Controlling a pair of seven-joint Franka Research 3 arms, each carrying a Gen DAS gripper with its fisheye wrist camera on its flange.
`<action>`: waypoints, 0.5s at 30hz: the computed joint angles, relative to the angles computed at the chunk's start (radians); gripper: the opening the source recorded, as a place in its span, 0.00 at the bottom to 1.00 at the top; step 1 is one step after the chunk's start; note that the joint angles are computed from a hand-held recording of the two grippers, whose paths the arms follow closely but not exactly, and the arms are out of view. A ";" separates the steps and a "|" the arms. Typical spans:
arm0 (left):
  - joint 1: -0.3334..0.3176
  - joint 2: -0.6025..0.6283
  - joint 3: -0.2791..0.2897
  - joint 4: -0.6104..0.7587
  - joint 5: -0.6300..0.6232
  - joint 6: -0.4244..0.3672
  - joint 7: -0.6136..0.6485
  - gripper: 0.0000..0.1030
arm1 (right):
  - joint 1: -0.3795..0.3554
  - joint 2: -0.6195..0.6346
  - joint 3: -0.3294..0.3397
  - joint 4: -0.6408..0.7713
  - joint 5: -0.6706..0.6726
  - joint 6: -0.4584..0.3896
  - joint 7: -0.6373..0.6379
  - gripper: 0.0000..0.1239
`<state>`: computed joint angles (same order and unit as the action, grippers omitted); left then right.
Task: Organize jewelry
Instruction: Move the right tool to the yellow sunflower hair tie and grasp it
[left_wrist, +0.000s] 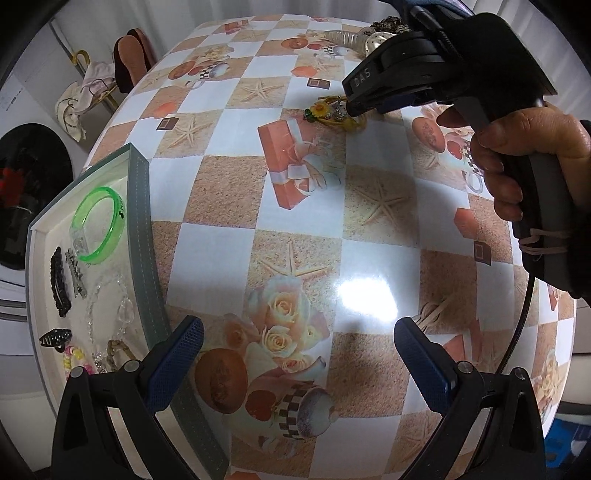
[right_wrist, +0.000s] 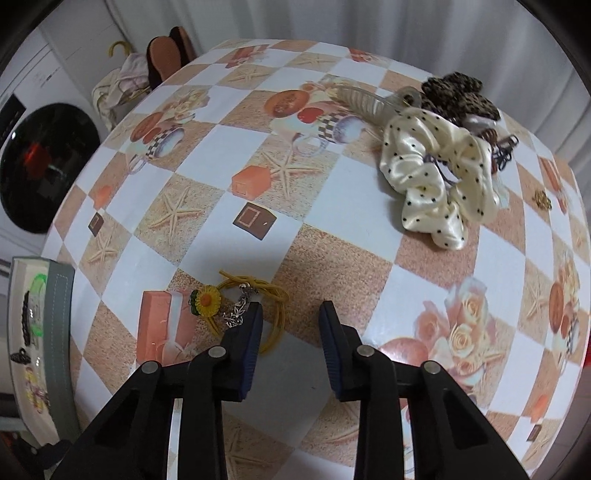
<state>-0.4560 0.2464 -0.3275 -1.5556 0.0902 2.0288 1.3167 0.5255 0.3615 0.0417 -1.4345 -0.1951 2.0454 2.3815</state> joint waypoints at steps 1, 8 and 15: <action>-0.001 0.003 0.000 0.003 0.001 -0.002 0.000 1.00 | 0.003 0.008 0.000 0.013 -0.011 -0.011 -0.014 0.24; -0.009 0.014 -0.001 0.021 0.010 -0.004 -0.007 1.00 | -0.003 -0.023 0.001 -0.039 0.015 0.068 -0.030 0.02; -0.013 0.028 0.000 0.033 0.020 -0.001 -0.009 1.00 | -0.043 -0.149 0.018 -0.207 0.080 0.218 0.047 0.00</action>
<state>-0.4691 0.2744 -0.3271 -1.5224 0.1101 2.0275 1.3075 0.4828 0.2129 0.0601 -1.6412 -0.1152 2.2634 2.4289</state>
